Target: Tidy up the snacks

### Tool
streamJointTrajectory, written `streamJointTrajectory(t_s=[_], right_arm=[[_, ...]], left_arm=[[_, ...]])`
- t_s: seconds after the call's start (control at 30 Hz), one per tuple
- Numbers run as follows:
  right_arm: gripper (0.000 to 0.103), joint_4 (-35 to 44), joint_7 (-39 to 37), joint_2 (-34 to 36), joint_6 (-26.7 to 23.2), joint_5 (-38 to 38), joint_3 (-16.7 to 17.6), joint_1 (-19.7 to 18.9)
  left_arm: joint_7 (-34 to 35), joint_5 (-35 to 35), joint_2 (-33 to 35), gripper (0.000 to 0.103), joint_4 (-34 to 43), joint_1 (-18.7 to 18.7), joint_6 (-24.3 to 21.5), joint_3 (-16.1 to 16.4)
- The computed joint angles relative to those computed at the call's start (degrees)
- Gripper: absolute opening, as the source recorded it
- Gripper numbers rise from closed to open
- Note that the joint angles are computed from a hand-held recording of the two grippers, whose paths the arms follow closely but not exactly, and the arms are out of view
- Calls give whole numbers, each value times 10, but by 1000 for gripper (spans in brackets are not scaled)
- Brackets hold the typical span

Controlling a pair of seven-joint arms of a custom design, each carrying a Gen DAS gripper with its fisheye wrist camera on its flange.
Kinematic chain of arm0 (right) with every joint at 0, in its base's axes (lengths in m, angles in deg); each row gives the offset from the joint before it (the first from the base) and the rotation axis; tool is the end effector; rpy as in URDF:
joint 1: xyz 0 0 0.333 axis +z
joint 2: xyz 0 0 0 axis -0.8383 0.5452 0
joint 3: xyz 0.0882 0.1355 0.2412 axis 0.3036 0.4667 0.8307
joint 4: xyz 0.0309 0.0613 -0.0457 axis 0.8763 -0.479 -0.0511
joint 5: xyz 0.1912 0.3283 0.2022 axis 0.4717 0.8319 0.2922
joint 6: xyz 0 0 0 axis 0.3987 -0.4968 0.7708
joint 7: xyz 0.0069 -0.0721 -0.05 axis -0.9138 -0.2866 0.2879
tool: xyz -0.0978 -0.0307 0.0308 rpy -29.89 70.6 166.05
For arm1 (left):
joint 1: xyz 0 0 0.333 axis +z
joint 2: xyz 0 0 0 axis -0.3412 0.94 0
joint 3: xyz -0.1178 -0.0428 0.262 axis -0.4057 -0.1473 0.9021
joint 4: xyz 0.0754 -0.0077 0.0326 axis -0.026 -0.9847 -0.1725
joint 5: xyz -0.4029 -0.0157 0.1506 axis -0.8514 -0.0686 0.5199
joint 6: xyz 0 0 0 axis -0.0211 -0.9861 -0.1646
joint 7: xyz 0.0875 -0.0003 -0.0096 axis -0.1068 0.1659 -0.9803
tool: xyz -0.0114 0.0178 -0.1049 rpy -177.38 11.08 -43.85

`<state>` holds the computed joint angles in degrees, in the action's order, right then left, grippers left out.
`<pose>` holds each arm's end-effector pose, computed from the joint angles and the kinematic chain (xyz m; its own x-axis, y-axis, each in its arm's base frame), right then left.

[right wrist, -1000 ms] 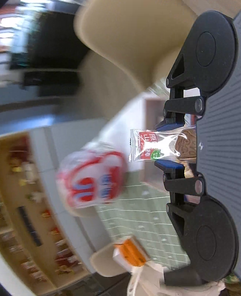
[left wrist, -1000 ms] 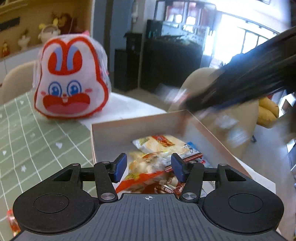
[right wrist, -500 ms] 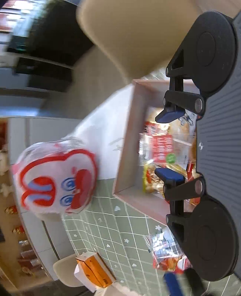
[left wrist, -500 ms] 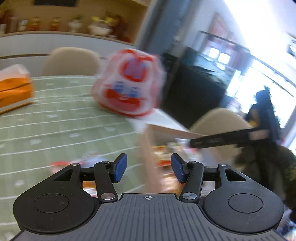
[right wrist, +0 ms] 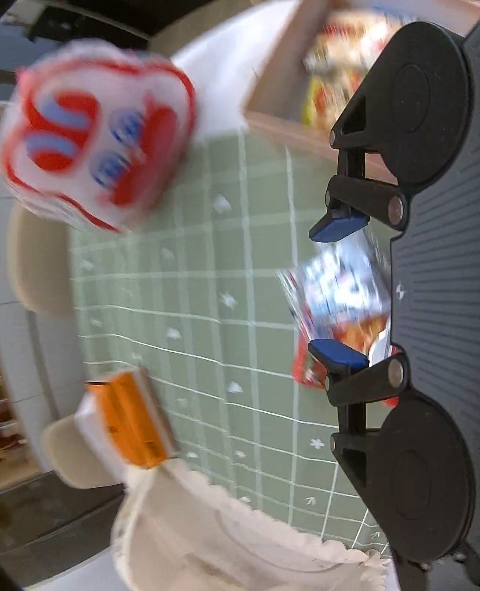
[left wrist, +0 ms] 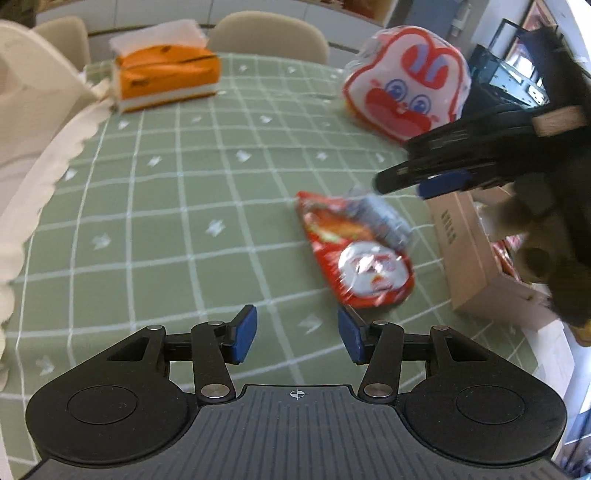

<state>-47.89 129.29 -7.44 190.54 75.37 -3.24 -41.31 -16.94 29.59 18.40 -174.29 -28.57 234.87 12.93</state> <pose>0.7109 0.2259 0.3995 0.5319 -0.8357 -0.1365 -0.7866 -0.4279 -0.4452 0.4995 -0.2109 0.3662 0.1763 -0.9452 0.2749 -0.7613 -0.3079 -0.5706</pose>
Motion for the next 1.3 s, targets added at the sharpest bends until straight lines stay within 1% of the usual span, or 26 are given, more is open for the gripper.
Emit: streamJointTrajectory(t_s=[0.1, 0.13, 0.17, 0.2, 0.3, 0.4, 0.5, 0.6, 0.67, 0.73, 0.83, 0.87, 0.9, 0.97, 1.03, 1.1, 1.17, 1.2, 1.23, 1.27, 1.3], right_arm=[[58, -4, 51, 15, 19, -53, -19, 34], [61, -1, 66, 22, 23, -68, -23, 42], [63, -9, 76, 22, 44, -82, -27, 49], [65, -15, 85, 21, 53, -97, -32, 56], [66, -38, 101, 8, 69, -128, -37, 68], [66, -82, 98, -22, 90, -131, -30, 66], [66, -127, 96, -57, 98, -118, -21, 59], [59, -181, 95, -99, 111, -104, -12, 53], [52, -218, 82, -132, 113, -78, -1, 43], [40, -241, 59, -159, 78, -26, 10, 26], [38, -295, 39, -203, 68, 15, 15, 14], [38, -312, 37, -215, 72, 18, 15, 13], [38, -327, 43, -224, 83, 12, 14, 13], [38, -363, 52, -243, 128, -6, 15, 13], [38, -402, -29, -265, 190, 65, 21, 11], [45, -419, -71, -274, 228, 102, 25, 15], [66, -418, -105, -266, 257, 139, 30, 21], [67, -414, -97, -255, 276, 134, 32, 24], [67, -405, -63, -240, 289, 105, 32, 26], [67, -395, -28, -222, 299, 78, 22, 37], [70, -381, -29, -206, 305, 91, 33, 29]], left_arm=[[2, -10, -28, 54, -39, 3, 16, 8], [2, -16, -38, 54, -53, 4, 21, 12], [3, -20, -44, 54, -62, 4, 25, 15], [3, -25, -45, 54, -67, 5, 29, 18], [2, -37, -59, 54, -90, 9, 42, 25], [6, -39, -70, 54, -105, 10, 60, 31], [23, -47, -74, 54, -113, 1, 73, 41], [34, -52, -75, 54, -116, -5, 84, 45], [42, -55, -74, 54, -115, -10, 91, 48], [53, -57, -73, 54, -113, -19, 97, 51], [72, -59, -66, 54, -107, -32, 109, 57], [75, -58, -65, 54, -105, -34, 113, 56], [78, -54, -63, 54, -103, -32, 114, 52], [73, -41, -63, 54, -100, -18, 111, 34], [69, -30, -64, 54, -100, -8, 104, 22], [65, -22, -66, 54, -101, -4, 91, 16], [56, -19, -70, 54, -103, 1, 75, 11], [49, -18, -71, 54, -105, 4, 72, 10], [46, -19, -74, 54, -109, 5, 72, 12], [42, -19, -77, 54, -112, 7, 73, 13], [37, -16, -81, 54, -117, 11, 74, 12]])
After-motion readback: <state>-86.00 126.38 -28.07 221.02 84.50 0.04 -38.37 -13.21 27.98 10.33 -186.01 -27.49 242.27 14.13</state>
